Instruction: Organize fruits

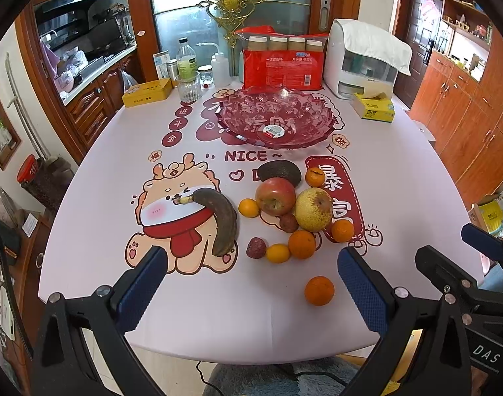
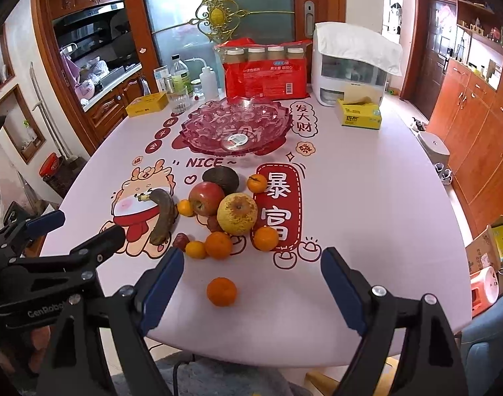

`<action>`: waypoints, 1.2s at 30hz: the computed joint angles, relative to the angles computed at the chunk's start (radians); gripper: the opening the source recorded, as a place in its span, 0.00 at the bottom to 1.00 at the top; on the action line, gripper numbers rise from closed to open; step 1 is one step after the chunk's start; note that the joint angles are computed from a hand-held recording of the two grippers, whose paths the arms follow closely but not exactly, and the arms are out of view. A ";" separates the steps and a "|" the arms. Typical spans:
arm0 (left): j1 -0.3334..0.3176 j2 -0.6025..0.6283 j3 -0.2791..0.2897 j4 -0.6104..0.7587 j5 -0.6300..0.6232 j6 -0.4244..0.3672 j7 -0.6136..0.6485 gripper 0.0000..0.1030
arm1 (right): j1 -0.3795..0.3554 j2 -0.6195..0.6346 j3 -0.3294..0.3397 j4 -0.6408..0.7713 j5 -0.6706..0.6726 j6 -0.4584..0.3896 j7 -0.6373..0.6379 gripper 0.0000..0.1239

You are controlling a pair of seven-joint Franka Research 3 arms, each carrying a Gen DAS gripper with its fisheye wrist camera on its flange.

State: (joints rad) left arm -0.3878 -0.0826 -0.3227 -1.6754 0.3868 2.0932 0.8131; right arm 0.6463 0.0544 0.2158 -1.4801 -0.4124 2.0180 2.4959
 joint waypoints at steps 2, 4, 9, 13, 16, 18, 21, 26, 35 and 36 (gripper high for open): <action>-0.001 -0.001 -0.001 0.000 0.000 -0.005 -0.006 0.99 | -0.001 0.001 -0.001 0.000 0.003 0.000 -0.006 0.69; -0.001 0.000 -0.001 0.001 0.002 -0.005 -0.005 0.99 | 0.001 0.003 0.000 0.002 -0.001 -0.001 -0.005 0.69; -0.001 0.000 -0.002 -0.001 0.008 -0.007 -0.020 0.99 | 0.004 0.007 -0.001 0.009 -0.003 -0.002 -0.015 0.69; -0.001 0.001 -0.001 0.004 0.011 -0.015 -0.030 0.99 | 0.006 0.009 -0.002 0.011 -0.003 -0.003 -0.016 0.69; -0.001 -0.001 0.000 0.003 0.009 -0.014 -0.026 0.99 | 0.006 0.009 -0.003 0.011 0.000 -0.003 -0.017 0.69; 0.000 -0.003 0.000 0.000 0.008 -0.014 -0.026 0.99 | 0.008 0.015 -0.003 0.019 -0.004 -0.009 -0.018 0.69; 0.001 -0.006 0.001 -0.004 0.008 -0.012 -0.027 0.99 | 0.010 0.016 -0.004 0.018 -0.006 -0.006 -0.015 0.69; 0.003 -0.008 0.001 -0.009 0.006 -0.009 -0.026 0.99 | 0.011 0.018 -0.006 0.021 -0.003 -0.009 -0.019 0.69; 0.007 -0.019 0.004 -0.023 -0.002 -0.005 -0.022 0.99 | 0.014 0.021 -0.008 0.023 -0.005 -0.007 -0.015 0.69; 0.008 -0.018 0.004 -0.024 -0.002 -0.004 -0.021 0.99 | 0.015 0.023 -0.008 0.025 -0.009 -0.008 -0.013 0.69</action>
